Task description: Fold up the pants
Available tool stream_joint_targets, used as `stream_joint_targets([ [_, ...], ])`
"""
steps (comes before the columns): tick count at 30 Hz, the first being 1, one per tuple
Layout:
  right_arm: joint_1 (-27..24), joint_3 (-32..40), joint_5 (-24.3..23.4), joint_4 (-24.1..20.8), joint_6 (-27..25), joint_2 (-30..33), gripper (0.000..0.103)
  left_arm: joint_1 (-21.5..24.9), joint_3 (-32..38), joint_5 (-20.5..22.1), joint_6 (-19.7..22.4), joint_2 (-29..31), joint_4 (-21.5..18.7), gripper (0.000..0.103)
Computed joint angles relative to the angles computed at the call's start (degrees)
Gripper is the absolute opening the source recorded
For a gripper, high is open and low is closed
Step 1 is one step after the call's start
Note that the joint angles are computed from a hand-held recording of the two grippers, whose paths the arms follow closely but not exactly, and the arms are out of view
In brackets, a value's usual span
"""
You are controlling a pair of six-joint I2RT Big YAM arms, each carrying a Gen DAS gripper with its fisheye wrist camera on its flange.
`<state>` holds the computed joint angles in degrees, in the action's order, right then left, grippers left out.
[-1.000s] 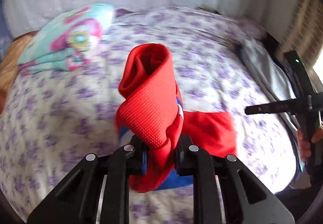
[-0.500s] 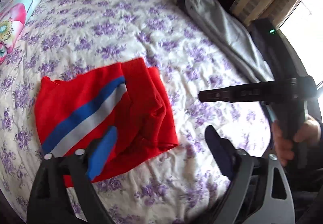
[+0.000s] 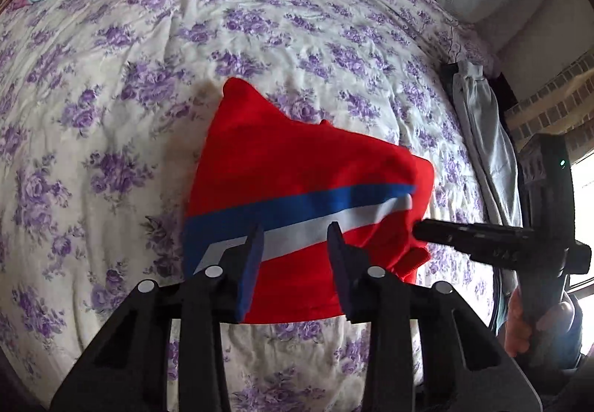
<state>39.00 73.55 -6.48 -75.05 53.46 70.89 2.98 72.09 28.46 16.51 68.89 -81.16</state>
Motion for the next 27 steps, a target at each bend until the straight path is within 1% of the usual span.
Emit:
stream_joint_targets([
  [1, -0.41, -2.34, -0.86, 0.84, 1.22, -0.66, 0.043, -1.28, -1.15, -1.99, -0.13, 0.59, 0.93, 0.034],
  [2, -1.17, -4.51, -1.89, 2.70, 2.38, -1.84, 0.048, -2.48, -2.48, -4.19, -0.57, 1.37, 1.82, 0.033],
  [3, -2.02, -5.38, -3.20, 3.23, 2.68, -2.47, 0.056, -3.25, -3.53, -5.40, -1.03, 1.77, 2.67, 0.033],
  [4, -2.71, -5.04, -4.52, 2.82, 2.50, -2.56, 0.055, -3.25, -4.06, -5.49, -0.94, 1.54, 3.24, 0.033],
  [5, -2.99, -3.49, -4.82, 1.37, 1.65, -2.08, 0.053, -3.07, -3.70, -5.27, -0.86, 1.16, 2.80, 0.033],
  [6, -2.82, -1.00, -4.15, 0.01, -0.01, -1.42, 0.051, -2.88, -3.18, -5.04, -0.48, 0.99, 2.02, 0.033],
  [7, -2.51, 1.51, -3.65, -0.39, -1.65, -0.91, 0.051, -2.48, -2.78, -4.63, 0.07, 0.53, 1.32, 0.033],
  [10, -1.39, 10.93, -1.76, -0.36, -7.23, 2.73, 0.051, -0.86, -2.35, -3.29, 1.03, -0.98, -0.14, 0.033],
  [13, -1.08, 22.05, 1.12, -1.57, -15.01, 11.71, 0.051, 0.13, -2.42, -2.55, 1.05, -1.66, -1.17, 0.033],
  [15, -1.43, 28.53, 0.39, -2.05, -20.05, 18.75, 0.051, 0.11, -2.60, -2.44, 0.66, -1.49, -1.04, 0.033],
  [16, -1.66, 32.43, 0.80, -4.03, -22.83, 22.75, 0.048, 0.25, -2.41, -2.13, 0.62, -1.43, -1.44, 0.033],
  [18, -1.49, 39.62, 2.22, -9.50, -27.08, 30.17, 0.048, 0.16, -2.46, -1.77, 0.64, -1.46, -1.49, 0.033],
  [19, -1.39, 42.65, 3.09, -12.64, -28.76, 33.40, 0.046, 0.04, -2.50, -1.52, 0.67, -1.43, -1.46, 0.033],
  [21, -0.84, 46.46, 8.49, -18.76, -30.55, 38.40, 0.045, -0.26, -2.93, -1.32, 0.87, -1.26, -1.56, 0.033],
  [22, -0.93, 46.83, 9.27, -20.04, -30.50, 39.84, 0.045, -0.69, -3.33, -1.75, 0.96, -0.97, -1.66, 0.033],
  [23, -1.28, 46.30, 8.21, -19.89, -29.89, 40.48, 0.046, -1.34, -4.06, -2.71, 0.89, -0.77, -1.40, 0.033],
  [24, -1.34, 45.87, 8.42, -18.99, -29.24, 40.65, 0.053, -2.23, -4.82, -3.87, 0.40, -0.67, -0.47, 0.033],
  [26, -0.96, 47.90, 10.02, -19.80, -30.05, 41.98, 0.054, -3.43, -6.22, -5.70, 0.31, -1.57, 1.36, 0.033],
  [27, -1.05, 48.83, 9.93, -20.45, -29.78, 42.54, 0.054, -3.97, -6.37, -6.42, 0.50, -2.07, 1.71, 0.033],
])
